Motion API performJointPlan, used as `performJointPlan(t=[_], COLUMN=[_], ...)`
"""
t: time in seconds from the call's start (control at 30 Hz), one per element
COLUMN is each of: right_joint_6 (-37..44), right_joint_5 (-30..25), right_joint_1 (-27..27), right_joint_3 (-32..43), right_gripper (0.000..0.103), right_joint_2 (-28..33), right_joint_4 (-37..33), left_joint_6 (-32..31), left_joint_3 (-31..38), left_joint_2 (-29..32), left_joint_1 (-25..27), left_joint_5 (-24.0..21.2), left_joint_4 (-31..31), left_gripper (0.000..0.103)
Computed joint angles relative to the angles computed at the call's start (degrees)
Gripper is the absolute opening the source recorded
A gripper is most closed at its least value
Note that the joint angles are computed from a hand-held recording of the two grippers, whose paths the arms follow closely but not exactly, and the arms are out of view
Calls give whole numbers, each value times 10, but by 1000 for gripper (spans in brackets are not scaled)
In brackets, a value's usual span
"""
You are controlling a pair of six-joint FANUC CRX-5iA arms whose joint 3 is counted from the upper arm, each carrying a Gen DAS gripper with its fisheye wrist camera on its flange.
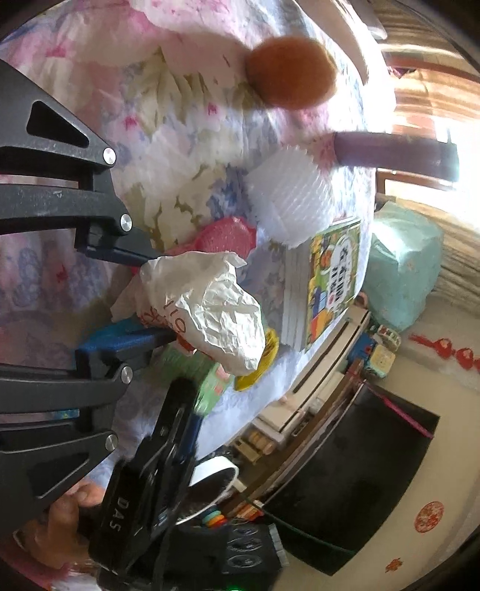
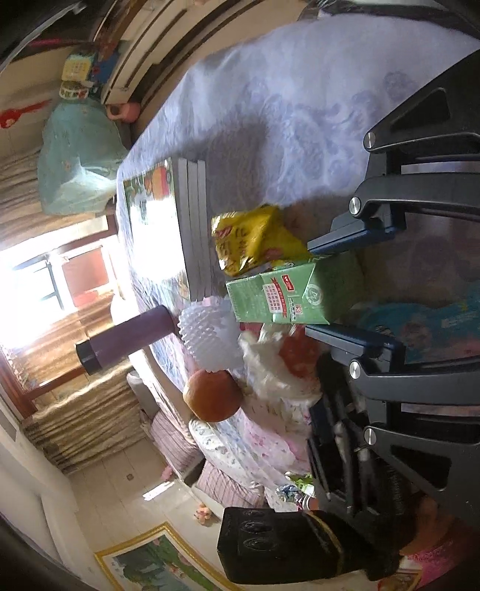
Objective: Collect trash
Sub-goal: 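Grasp the white plastic bag with the left tool while the right tool grasps the green carton, then carry the white bag and green carton over the trash bin with both tools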
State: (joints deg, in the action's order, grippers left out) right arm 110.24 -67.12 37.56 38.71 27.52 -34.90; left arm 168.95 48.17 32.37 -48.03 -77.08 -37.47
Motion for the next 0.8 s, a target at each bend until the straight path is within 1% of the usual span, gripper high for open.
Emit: performJointPlan(t=[0.17,0.23,0.27,0.33,0.4,0.47,0.53,0.6,0.63,0.67,0.73,0.8], right_joint_6=[-7,-7,-7,-20,-28,-31,-41,-42,-48,-55,-68,-71], right_joint_5=[20,23,25,28,33,45,61,68,66,66,72,80], right_joint_1=[-10,-10,-10,-3,4,11,27,32,35,37,37,28], right_joint_3=[-56,-71,-75,-73,-69,-68,-72,-74,-71,-72,-83,-99], right_gripper=[38,39,41,42,45,57,57,54,47,34,34,33], right_joint_2=[-45,-53,-54,-50,-46,-45,-43,-42,-38,-36,-42,-57], right_joint_4=[15,22,26,41,53,62,90,98,104,111,120,111], left_joint_6=[48,61,67,71,78,84,84,81,79,76,66,55], left_joint_3=[-20,-22,-25,-24,-26,-26,-20,-11,-9,-4,11,23], left_joint_2=[-18,-20,-21,-21,-24,-26,-25,-21,-20,-17,-10,-4], left_joint_1=[-25,-31,-35,-39,-44,-49,-54,-58,-59,-60,-64,-65], left_joint_5=[-18,-22,-24,-32,-37,-42,-50,-54,-55,-55,-56,-56], left_joint_4=[-33,-38,-39,-43,-46,-49,-49,-49,-49,-49,-50,-49], left_gripper=[29,29,29,29,29,29,29,29,29,29,28,28])
